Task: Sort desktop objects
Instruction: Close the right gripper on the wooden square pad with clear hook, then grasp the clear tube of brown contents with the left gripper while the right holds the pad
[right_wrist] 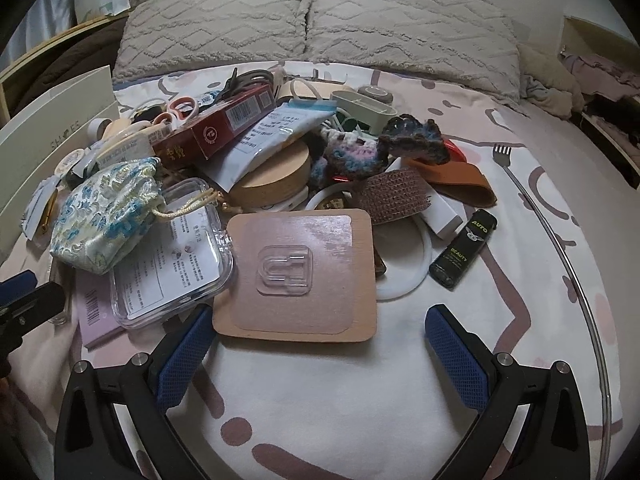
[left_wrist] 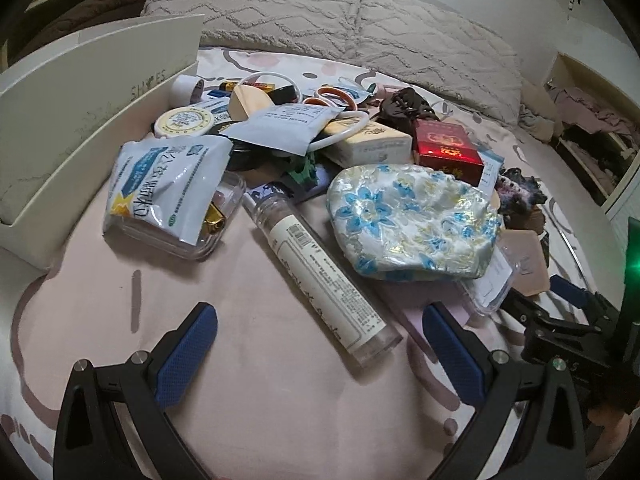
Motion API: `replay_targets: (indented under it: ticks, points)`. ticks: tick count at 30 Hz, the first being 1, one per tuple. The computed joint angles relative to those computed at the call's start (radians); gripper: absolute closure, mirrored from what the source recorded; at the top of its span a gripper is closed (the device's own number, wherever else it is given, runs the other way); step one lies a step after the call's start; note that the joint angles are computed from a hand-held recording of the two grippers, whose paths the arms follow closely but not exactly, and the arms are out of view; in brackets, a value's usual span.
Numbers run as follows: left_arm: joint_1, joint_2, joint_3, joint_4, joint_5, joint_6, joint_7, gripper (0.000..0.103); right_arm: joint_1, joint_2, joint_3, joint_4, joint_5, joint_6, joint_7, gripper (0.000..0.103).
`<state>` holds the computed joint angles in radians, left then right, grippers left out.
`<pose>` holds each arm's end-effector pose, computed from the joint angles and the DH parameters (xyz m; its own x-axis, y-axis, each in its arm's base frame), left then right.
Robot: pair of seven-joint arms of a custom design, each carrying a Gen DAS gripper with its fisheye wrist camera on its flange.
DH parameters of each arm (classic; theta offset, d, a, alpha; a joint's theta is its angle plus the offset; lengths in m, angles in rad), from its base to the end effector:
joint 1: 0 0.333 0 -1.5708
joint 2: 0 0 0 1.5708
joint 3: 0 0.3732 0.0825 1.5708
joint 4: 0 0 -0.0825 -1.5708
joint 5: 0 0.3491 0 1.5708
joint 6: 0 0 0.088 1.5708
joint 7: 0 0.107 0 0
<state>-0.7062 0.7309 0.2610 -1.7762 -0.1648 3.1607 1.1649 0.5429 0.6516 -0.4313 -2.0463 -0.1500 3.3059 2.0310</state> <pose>0.6367 -0.3336 0.3066 -0.0618 -0.9811 0.1836 -0.7902 -0.0643 -0.6094 0.6383 0.1288 0.2889 -0.0402 -0.9983 0.0431 -0.7761 0.0040 -0.6305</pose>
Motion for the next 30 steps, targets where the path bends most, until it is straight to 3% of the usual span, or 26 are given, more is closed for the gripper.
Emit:
replay_targets:
  ticks: [3,6,11,14,17,22,25,30]
  points:
    - [-0.050,0.003,0.065,-0.013,0.003,-0.011,-0.026,0.000,0.009,0.000,-0.012,-0.012,0.009,0.018,0.001,0.000]
    - [-0.044,-0.007,0.061,-0.033,0.008,0.003,-0.027,0.000,0.009,-0.001,-0.010,-0.020,0.022,0.033,-0.007,0.001]
    - [-0.106,-0.014,0.138,-0.064,0.025,-0.001,-0.030,0.000,-0.040,-0.007,0.050,-0.016,0.012,0.046,-0.049,0.019]
    - [-0.120,-0.018,0.157,-0.072,0.032,0.000,-0.027,0.000,-0.042,-0.004,0.057,-0.014,0.013,0.048,-0.068,0.025]
    - [-0.096,-0.024,0.130,-0.074,0.027,0.005,-0.020,0.000,-0.021,-0.001,0.038,-0.023,0.031,0.066,-0.079,0.026]
    - [0.001,-0.040,0.013,-0.081,0.002,0.035,0.016,0.000,-0.020,-0.010,0.045,-0.047,0.065,0.106,-0.110,0.026]
    - [0.000,-0.036,0.010,-0.078,-0.014,0.045,0.034,0.001,-0.007,-0.017,0.041,-0.064,0.092,0.117,-0.138,0.026]
    - [0.047,-0.038,-0.059,-0.078,-0.040,0.082,0.097,0.022,0.033,-0.027,0.018,-0.093,0.150,0.123,-0.172,0.026]
